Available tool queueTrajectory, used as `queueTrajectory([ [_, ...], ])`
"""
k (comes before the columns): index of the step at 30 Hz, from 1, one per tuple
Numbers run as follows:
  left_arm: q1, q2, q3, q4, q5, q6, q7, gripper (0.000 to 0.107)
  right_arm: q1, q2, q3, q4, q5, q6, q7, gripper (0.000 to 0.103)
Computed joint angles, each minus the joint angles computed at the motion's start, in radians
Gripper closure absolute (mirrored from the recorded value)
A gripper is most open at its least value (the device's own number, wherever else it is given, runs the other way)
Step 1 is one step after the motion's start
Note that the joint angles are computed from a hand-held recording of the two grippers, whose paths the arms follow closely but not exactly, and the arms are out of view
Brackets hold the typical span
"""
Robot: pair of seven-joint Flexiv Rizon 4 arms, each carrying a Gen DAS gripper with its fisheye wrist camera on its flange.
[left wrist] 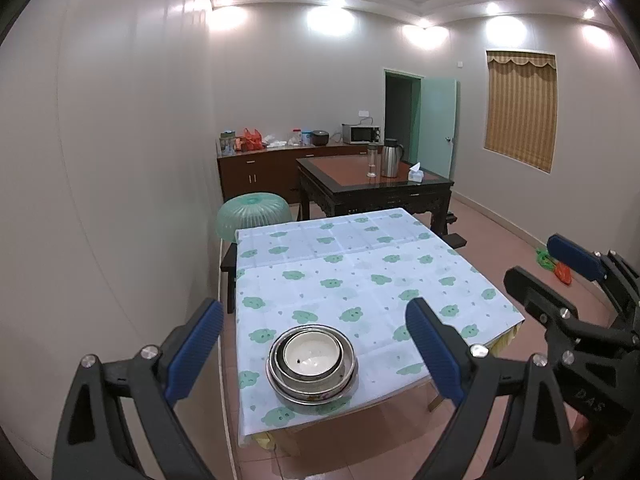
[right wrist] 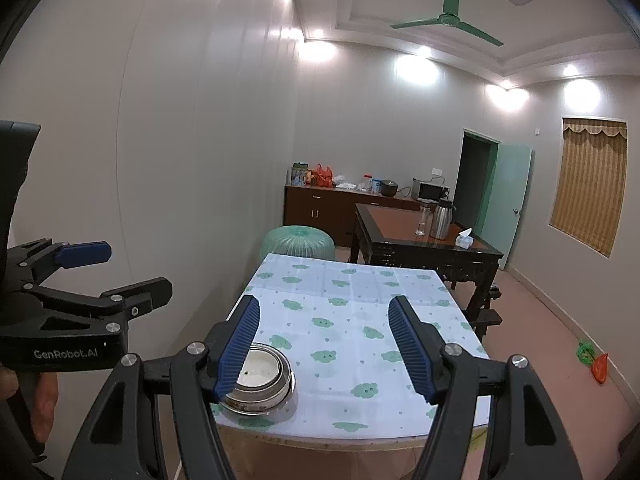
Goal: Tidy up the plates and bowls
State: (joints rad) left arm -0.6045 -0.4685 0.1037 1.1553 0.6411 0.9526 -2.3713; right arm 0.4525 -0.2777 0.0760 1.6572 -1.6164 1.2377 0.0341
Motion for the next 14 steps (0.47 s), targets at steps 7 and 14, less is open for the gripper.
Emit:
queueTrajectory([
  [7,0.005,-0.010,0.000,-0.014,0.002,0.028,0.014,0.013,0.001,0.002,-0.004,-0.007,-0.031,-0.013,0.035,0.034],
  [14,-0.007,-0.042,0.005,-0.054,-0.012,0.014,0.040,0.013,-0.005,-0.002,0.000,-0.003,0.004,-0.018,0.015,0.034],
])
